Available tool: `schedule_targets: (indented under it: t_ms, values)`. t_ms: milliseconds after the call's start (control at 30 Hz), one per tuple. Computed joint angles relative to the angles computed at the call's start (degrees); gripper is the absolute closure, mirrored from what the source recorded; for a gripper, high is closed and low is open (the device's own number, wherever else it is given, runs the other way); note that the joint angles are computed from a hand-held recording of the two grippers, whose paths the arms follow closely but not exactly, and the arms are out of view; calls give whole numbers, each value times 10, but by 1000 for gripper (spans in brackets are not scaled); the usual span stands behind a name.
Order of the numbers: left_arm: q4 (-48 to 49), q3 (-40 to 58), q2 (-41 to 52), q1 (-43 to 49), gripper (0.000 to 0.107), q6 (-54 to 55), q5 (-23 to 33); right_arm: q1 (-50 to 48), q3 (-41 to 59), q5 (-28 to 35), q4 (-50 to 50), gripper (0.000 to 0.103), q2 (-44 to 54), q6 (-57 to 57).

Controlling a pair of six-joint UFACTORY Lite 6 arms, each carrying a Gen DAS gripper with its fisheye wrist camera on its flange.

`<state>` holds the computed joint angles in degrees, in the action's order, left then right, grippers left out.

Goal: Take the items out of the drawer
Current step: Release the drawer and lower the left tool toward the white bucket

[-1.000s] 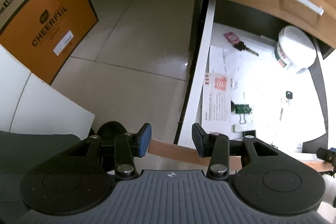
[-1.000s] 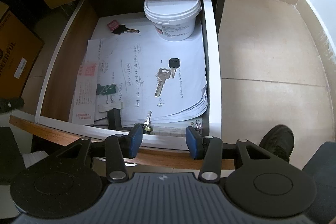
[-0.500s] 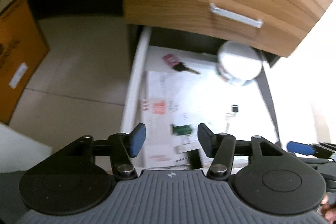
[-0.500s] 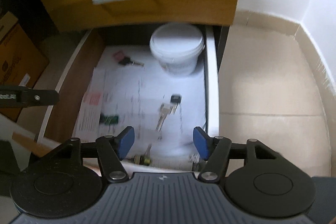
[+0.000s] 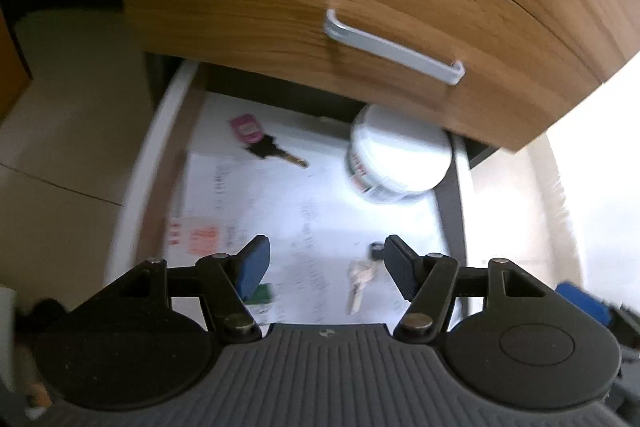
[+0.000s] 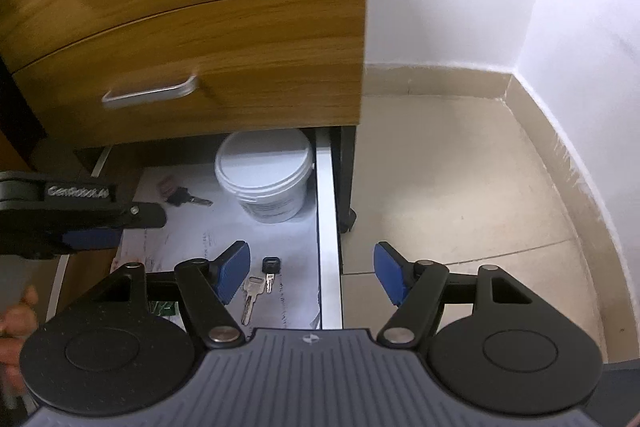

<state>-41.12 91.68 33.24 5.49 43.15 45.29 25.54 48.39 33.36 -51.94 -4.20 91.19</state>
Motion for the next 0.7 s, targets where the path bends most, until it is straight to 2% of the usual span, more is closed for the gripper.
schedule_targets:
  t_ms: [233,400,700]
  values:
    - [-24,65,77,-53,43,-110,-40,-39,-13,-48,35,28,0,-15]
    - [-49,123,143,-79,44,-163,-63,-37,-14,-60,31,28,7,-6]
    - [-121,180,225,-78,54,-213,-63,-41,-12,-69,23,28,10,-3]
